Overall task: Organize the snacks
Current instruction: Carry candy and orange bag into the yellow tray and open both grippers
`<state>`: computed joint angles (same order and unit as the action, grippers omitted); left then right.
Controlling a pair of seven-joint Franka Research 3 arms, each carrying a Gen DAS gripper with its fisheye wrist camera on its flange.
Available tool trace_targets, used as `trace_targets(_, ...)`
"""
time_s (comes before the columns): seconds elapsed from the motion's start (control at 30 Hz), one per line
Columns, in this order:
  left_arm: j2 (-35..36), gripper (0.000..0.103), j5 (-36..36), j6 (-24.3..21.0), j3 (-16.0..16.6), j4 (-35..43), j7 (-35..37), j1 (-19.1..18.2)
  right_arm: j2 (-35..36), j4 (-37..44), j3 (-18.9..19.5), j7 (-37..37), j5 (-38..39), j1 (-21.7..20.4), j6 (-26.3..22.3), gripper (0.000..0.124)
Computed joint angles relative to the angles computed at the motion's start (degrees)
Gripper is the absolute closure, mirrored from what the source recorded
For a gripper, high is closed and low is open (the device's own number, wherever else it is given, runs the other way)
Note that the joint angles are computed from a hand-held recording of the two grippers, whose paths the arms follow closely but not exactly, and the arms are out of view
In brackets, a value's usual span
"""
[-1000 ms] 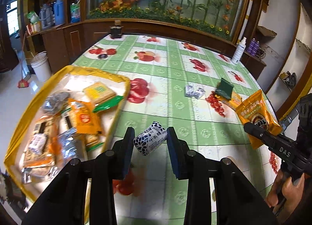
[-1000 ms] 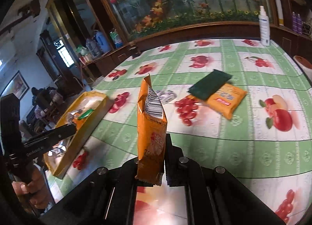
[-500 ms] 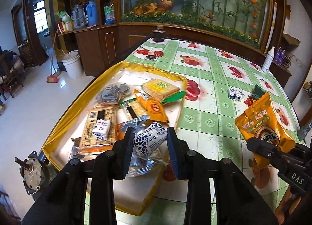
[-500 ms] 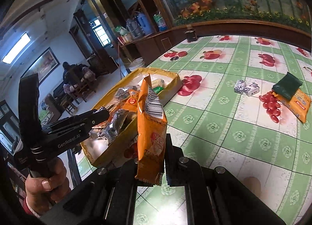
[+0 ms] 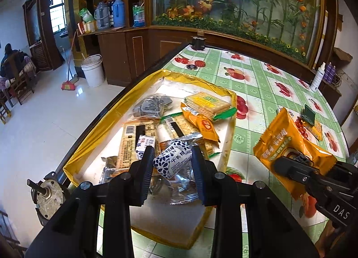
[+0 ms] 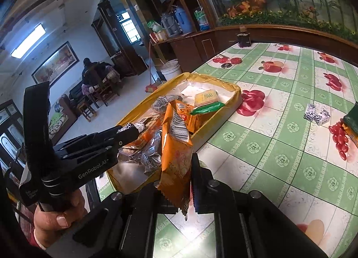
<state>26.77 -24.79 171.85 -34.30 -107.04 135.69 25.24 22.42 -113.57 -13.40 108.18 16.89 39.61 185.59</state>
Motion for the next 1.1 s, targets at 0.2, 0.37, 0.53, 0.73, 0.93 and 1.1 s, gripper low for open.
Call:
trace_targets(0.2,1.4,0.072,1.5,-1.0,2.8,2.4,-2.7,-1.7,4.5,7.8,4.4,-1.9,-2.2,-4.2,-3.3,0.115)
trace_targets(0.37,2.7,0.072,3.3,-1.7,5.0,4.4,-5.1,-2.9,8.7,15.0,8.5,-3.0,-3.3,-8.0,-5.8,0.115)
trace_targets(0.53,3.9,0.072,5.1,-2.0,6.1,6.1,-7.4,-3.7,12.8,21.6,10.9,-3.6,-3.8,-10.4,-8.4,0.115)
trace_targets(0.73,5.1,0.072,7.9,-1.4,6.7,7.3,-9.9,-4.2,15.5,25.5,10.5,-2.4,-4.4,-10.4,-10.0,0.115)
trace_targets(0.93,6.3,0.072,10.7,-2.0,7.7,9.1,-12.5,-5.3,16.6,27.0,10.3,-1.3,-4.9,-10.9,-10.8,0.115)
trace_targets(1.1,7.4,0.072,13.1,-2.9,9.3,11.1,-15.1,-7.0,18.6,30.2,11.1,-1.1,-5.0,-12.2,-11.8,0.115)
